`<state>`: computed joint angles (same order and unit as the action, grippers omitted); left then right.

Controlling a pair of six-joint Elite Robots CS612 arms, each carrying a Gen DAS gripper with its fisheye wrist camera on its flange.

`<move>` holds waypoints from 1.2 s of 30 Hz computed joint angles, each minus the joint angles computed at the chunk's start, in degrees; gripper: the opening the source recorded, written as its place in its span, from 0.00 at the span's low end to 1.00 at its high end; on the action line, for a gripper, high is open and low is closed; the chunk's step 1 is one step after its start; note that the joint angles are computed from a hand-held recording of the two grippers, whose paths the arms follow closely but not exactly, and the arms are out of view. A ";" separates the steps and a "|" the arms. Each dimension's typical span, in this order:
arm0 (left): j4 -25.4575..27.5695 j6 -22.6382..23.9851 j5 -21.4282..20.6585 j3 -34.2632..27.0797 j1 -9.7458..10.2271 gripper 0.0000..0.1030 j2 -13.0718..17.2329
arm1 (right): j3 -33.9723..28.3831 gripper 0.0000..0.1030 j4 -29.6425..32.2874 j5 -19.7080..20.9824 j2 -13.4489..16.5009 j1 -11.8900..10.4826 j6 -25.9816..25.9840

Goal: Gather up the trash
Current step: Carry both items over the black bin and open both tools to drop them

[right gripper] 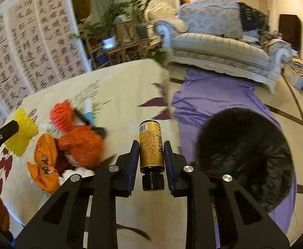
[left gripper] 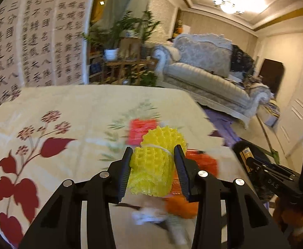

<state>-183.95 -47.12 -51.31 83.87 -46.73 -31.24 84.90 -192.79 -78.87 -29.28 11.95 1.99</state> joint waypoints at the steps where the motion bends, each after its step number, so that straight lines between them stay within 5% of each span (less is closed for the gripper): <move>1: -0.28 1.55 -0.33 -1.29 -0.27 0.40 0.59 | 0.35 0.23 -0.52 -0.47 -0.09 -0.23 0.30; 16: 5.60 15.32 -9.21 -22.43 -1.22 0.40 10.59 | 2.80 0.23 -5.10 -6.83 0.37 -5.56 6.54; 30: 20.13 19.22 -11.65 -41.59 -0.81 0.41 19.71 | -0.66 0.23 -2.96 -7.57 3.27 -7.19 7.61; 36: 23.83 18.81 -10.54 -44.80 -0.86 0.59 21.43 | -1.58 0.39 -2.41 -9.67 4.02 -7.55 8.66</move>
<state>-160.12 -28.31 -61.86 39.07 -47.59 -9.80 83.32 -195.20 -88.54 -25.26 4.40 10.65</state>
